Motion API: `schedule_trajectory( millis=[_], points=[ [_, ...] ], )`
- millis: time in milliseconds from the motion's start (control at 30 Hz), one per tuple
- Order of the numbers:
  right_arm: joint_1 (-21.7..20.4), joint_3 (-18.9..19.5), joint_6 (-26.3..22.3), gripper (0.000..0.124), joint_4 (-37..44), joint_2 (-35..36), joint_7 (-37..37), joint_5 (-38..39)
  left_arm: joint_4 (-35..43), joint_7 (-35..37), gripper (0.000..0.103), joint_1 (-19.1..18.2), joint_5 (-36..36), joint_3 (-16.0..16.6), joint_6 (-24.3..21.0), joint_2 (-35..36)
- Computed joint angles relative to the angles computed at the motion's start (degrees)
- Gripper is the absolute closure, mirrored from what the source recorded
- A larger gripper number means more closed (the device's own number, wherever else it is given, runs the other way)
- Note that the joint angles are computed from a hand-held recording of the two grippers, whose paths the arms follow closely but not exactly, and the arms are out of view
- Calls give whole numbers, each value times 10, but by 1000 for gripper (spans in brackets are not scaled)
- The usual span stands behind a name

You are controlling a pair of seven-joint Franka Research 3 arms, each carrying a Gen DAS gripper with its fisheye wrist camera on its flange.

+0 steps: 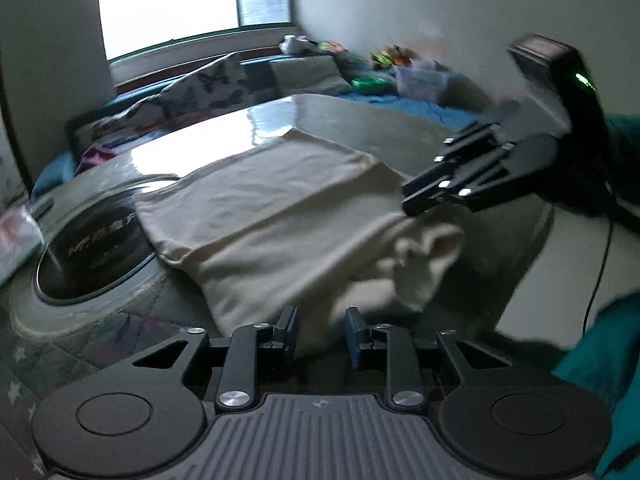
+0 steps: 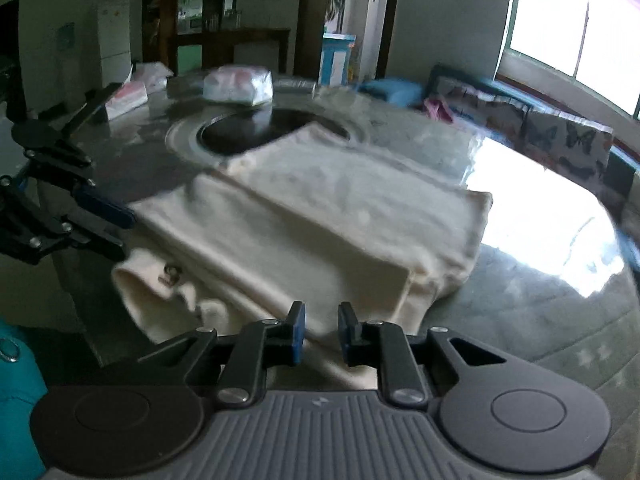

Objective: Fold clothes

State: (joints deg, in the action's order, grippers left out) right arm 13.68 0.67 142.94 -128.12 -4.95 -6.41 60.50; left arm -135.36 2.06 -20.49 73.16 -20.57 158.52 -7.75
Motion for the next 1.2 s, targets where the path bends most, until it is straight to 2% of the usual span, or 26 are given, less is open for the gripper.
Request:
schedule_trajectory(
  millis=[133,333,400,467,533,767,833,1000,1067,1133,1200],
  points=[
    [-1,0,-4,107,-4,-5,3,-11,8,25,65,-10,36,-10,-21,10],
    [-2,-6,-5,105,-12,-23,0,-25,40,0,64,-27,109,-5,-47,51],
    [-2,-7,-3,99,-17,-31,-2,-33,49,-19,68,-33,141,1,-47,62],
    [-2,-11,-3,89,-25,-40,-12,-36,53,-36,85,-37,165,6,-42,67],
    [-2,-16,-8,83,-34,-51,-27,-43,54,-59,93,-38,182,12,-38,66],
    [9,-31,-14,58,-63,-83,-114,-34,48,-173,95,-16,216,32,3,37],
    [16,-33,-14,56,-69,-84,-153,-14,50,-189,95,-6,223,37,21,34],
    [38,-23,24,62,-68,-59,-266,77,55,-190,95,8,212,40,39,38],
    [38,-15,30,73,-54,-40,-279,88,54,-190,94,10,205,39,42,38],
    [34,-7,25,82,-34,-21,-253,68,54,-192,94,12,204,39,45,40],
    [25,-2,4,97,-14,-6,-200,23,49,-192,92,10,202,36,41,38]
  ],
)
